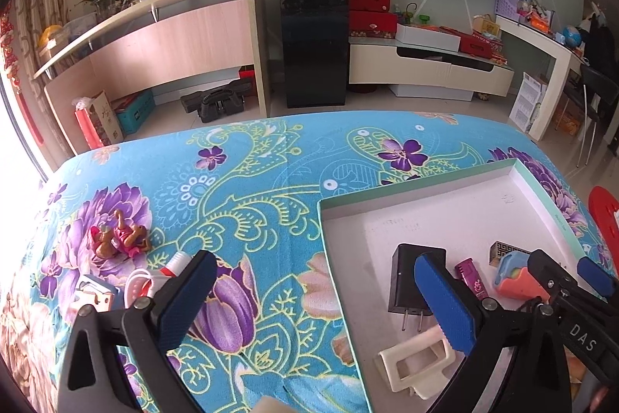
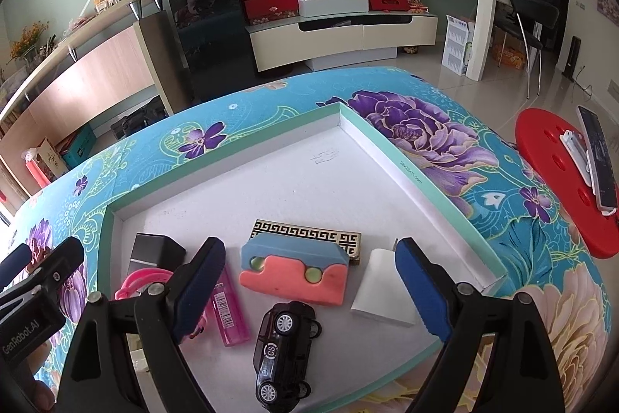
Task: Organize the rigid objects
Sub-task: 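Open both tools to release the foam block and lighter into the tray, then move both tools back toward the remaining objects on the bedspread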
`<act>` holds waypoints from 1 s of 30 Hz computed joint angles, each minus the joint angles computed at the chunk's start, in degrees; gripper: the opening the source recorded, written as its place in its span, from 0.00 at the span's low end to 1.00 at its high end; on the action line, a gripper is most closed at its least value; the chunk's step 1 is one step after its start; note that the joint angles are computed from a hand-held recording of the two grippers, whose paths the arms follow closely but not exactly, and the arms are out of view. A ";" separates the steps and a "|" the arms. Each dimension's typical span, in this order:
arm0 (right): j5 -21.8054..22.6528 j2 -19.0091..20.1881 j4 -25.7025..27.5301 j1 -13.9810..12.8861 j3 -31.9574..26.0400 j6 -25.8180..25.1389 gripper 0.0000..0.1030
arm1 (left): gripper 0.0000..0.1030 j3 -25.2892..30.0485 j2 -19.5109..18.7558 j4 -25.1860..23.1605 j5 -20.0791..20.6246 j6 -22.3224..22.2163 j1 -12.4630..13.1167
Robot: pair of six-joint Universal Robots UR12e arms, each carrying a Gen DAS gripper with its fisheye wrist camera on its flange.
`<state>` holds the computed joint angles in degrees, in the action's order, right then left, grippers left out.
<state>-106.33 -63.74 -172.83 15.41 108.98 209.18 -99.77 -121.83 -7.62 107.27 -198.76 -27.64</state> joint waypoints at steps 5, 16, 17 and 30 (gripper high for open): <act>-0.58 0.07 -0.23 0.23 -0.13 -0.35 0.87 | 1.00 -0.47 0.12 -0.95 0.69 -1.65 0.42; -0.27 0.11 -1.61 1.07 -0.80 -1.35 0.87 | 1.00 -2.43 1.44 -1.30 2.03 -4.78 1.63; -0.19 0.15 -1.88 1.23 -0.97 -1.34 0.87 | 1.00 -2.68 1.63 -1.31 2.31 -5.10 1.78; 3.87 2.47 -6.79 4.73 -5.17 -4.21 0.87 | 1.00 -6.58 4.86 -0.80 9.25 -9.82 4.18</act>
